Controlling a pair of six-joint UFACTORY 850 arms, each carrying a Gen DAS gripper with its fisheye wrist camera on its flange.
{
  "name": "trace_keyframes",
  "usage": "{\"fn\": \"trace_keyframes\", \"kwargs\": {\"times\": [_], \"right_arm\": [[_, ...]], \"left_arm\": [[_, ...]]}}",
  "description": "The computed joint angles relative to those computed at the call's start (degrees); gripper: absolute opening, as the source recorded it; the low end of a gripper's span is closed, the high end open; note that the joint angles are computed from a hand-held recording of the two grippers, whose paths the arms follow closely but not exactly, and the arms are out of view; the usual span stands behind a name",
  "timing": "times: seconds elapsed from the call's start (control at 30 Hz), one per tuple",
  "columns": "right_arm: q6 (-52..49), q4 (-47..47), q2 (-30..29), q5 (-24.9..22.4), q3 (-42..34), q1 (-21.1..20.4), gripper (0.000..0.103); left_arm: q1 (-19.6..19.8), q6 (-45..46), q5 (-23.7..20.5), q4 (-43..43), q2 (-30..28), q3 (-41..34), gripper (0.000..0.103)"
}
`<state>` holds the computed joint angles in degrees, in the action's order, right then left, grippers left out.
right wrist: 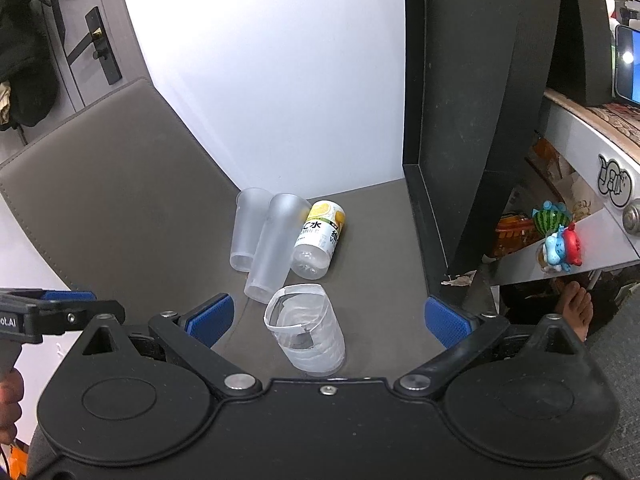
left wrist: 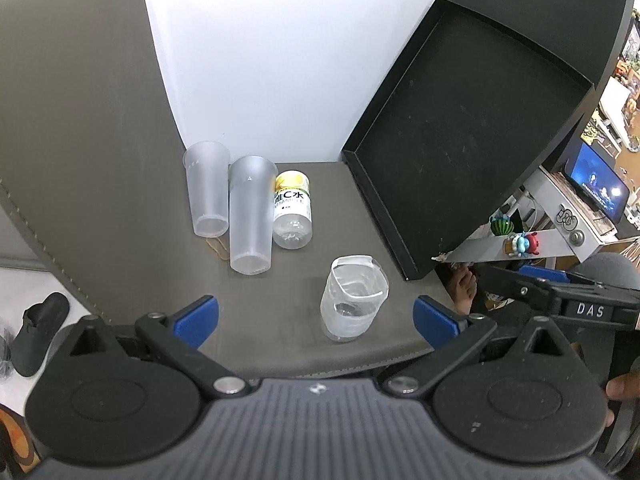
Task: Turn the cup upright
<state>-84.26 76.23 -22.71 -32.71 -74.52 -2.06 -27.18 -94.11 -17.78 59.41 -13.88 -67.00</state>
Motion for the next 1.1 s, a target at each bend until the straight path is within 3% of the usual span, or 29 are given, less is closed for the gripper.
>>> {"fn": "trace_keyframes", "kwargs": {"times": [1.1], "right_arm": [[-5.1,5.0,2.6,-0.6,3.7,-0.9,0.103]], "left_arm": [[-1.5,-10.9,-1.4,9.0,2.2,3.0,0.103]]}}
